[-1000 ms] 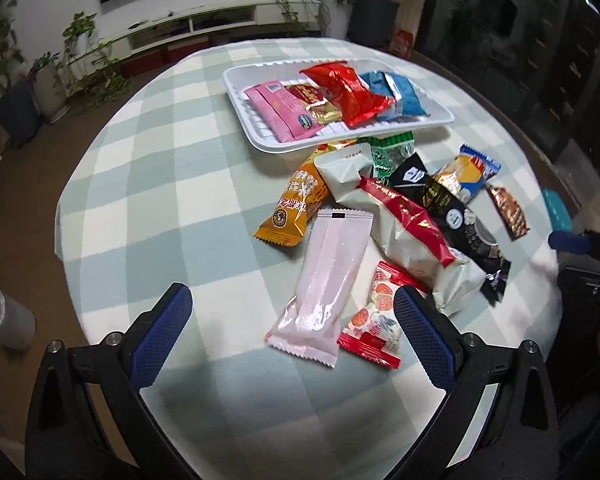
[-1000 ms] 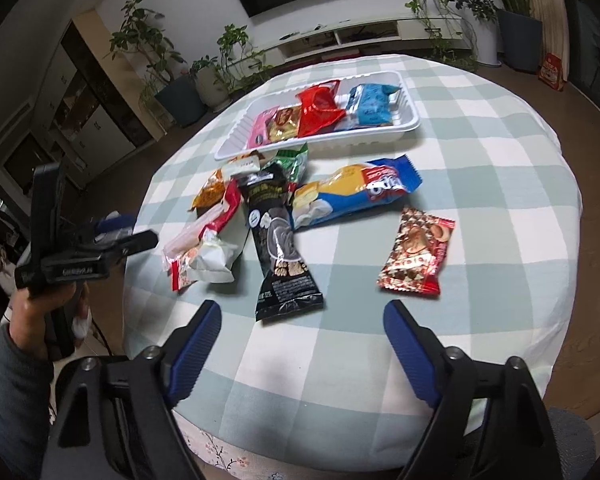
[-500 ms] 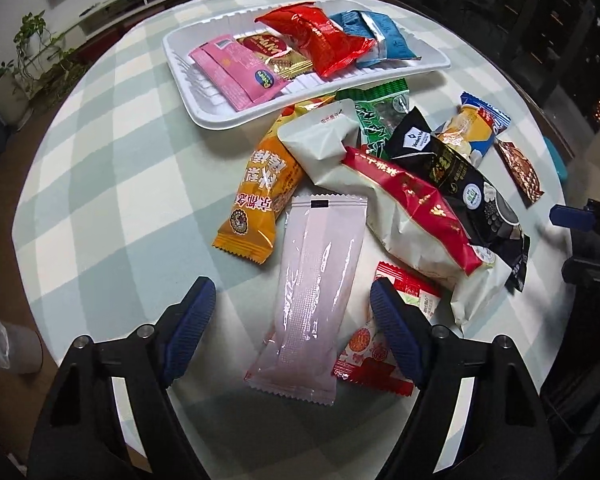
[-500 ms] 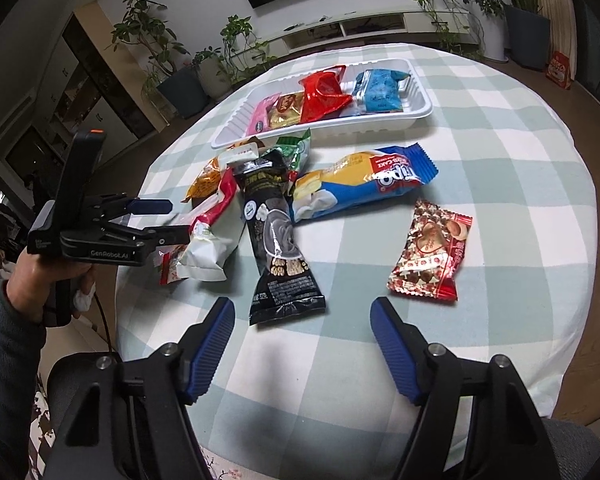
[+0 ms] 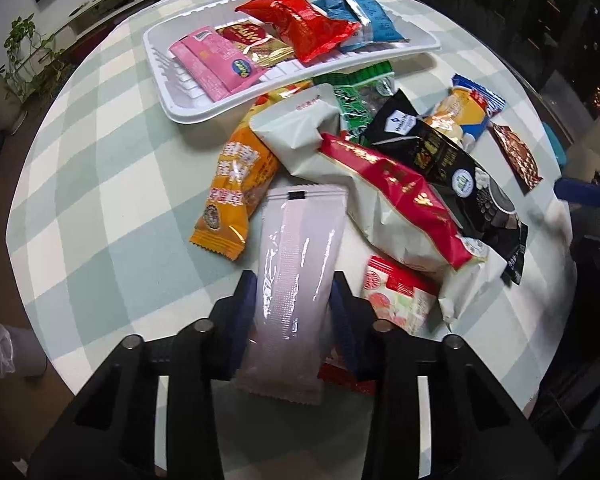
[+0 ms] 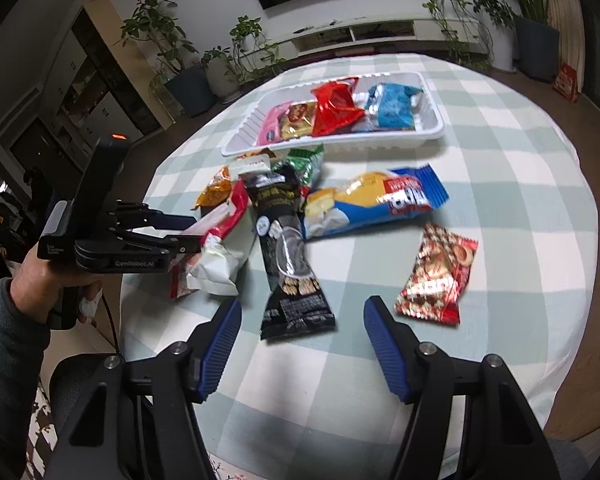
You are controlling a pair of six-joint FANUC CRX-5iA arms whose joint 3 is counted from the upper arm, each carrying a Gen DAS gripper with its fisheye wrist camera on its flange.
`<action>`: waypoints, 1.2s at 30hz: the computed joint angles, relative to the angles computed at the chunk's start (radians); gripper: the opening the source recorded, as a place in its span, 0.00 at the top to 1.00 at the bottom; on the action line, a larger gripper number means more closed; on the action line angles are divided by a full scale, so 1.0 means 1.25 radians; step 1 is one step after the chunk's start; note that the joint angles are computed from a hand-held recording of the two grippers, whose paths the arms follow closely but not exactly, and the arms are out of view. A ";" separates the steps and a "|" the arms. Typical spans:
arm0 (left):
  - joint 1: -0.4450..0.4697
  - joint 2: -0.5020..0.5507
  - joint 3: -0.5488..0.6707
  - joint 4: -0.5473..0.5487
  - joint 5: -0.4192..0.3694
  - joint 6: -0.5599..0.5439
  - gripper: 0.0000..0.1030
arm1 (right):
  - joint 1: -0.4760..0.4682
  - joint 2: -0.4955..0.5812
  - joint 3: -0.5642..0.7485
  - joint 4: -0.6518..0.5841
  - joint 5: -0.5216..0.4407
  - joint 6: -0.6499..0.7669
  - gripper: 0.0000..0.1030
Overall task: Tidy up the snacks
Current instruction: 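Grasp the pale pink wrapper with the left gripper while the right grasps the black packet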
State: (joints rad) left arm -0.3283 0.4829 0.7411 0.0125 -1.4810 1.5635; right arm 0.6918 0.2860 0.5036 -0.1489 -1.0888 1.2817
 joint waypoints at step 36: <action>0.039 -0.267 -0.367 0.087 0.248 0.065 0.78 | 0.055 0.275 0.359 0.096 -0.257 0.102 0.60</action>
